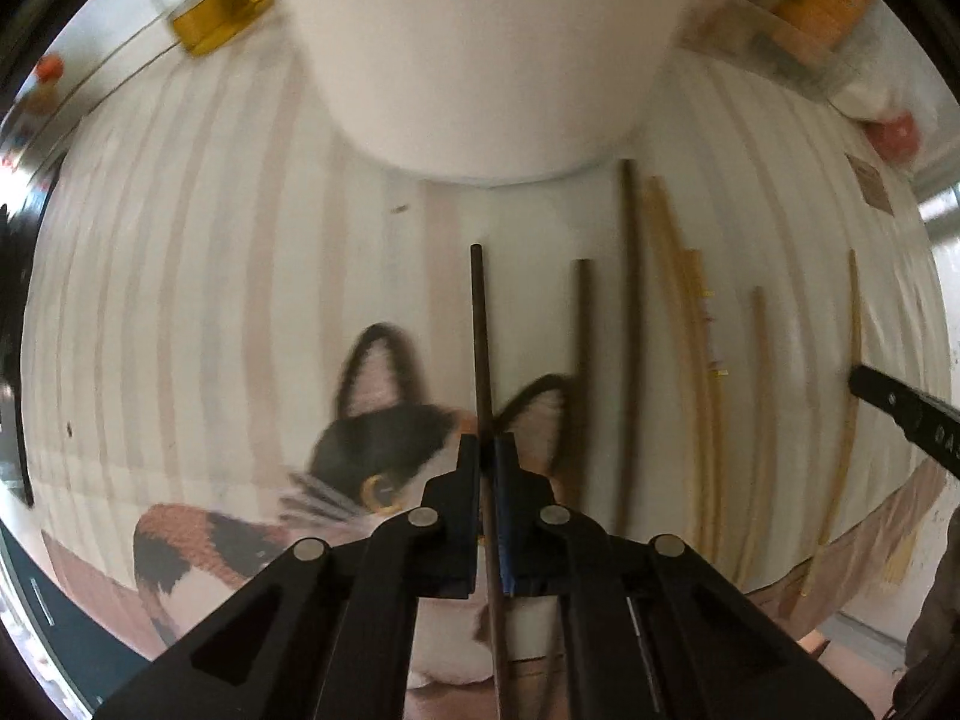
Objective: Organize utensils
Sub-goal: 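Lower the left tool onto a dark chopstick while the right tool lowers onto a light chopstick, then close the left tool on the dark chopstick while the right tool grasps several light chopsticks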
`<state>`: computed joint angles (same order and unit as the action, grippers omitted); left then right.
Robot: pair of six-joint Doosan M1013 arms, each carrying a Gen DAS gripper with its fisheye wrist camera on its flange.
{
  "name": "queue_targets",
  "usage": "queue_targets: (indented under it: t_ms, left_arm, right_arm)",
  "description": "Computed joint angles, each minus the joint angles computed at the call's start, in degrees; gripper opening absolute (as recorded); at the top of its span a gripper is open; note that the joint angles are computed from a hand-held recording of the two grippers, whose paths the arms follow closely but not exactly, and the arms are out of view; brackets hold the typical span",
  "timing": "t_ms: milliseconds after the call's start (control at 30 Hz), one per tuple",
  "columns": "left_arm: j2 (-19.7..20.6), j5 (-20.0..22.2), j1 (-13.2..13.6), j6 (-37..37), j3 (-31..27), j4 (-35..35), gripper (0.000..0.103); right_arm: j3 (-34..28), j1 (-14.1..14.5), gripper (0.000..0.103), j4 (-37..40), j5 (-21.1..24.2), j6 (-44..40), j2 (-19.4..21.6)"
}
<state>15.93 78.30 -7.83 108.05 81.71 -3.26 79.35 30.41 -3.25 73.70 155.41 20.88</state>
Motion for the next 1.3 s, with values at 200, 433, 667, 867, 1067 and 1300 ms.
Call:
queue_targets:
  t_ms: [200, 433, 667, 867, 1067, 1300]
  left_arm:
    - [0.69, 1.35, 2.57, -1.02, -1.18, 0.38, 0.003]
    - [3.28, 6.36, 4.73, 0.07, -4.59, -2.72, 0.007]
    - [4.17, 4.18, 2.18, -1.26, -4.23, -1.1, 0.008]
    - [4.0, 2.59, 0.67, -1.67, -4.26, 0.49, 0.004]
    - [2.11, 0.62, 0.54, -0.85, -3.36, -0.51, 0.003]
    - [-0.05, -0.21, 2.24, 0.18, -3.6, -3.25, 0.003]
  right_arm:
    - [-0.52, 0.64, 0.007, 3.17, -0.3, -4.63, 0.59]
    - [0.73, 0.32, 0.007, 7.42, -2.77, -3.13, -0.09]
    - [-1.11, -0.29, 0.008, 6.34, -1.46, -2.36, 1.32]
    - [-7.25, 0.02, 0.007, 2.62, 3.68, -4.07, 5.58]
    - [-10.36, 1.24, 0.006, -1.22, 3.32, -4.26, 7.69]
    - [-6.69, 2.6, 0.006, -3.2, -3.72, 0.27, 3.65]
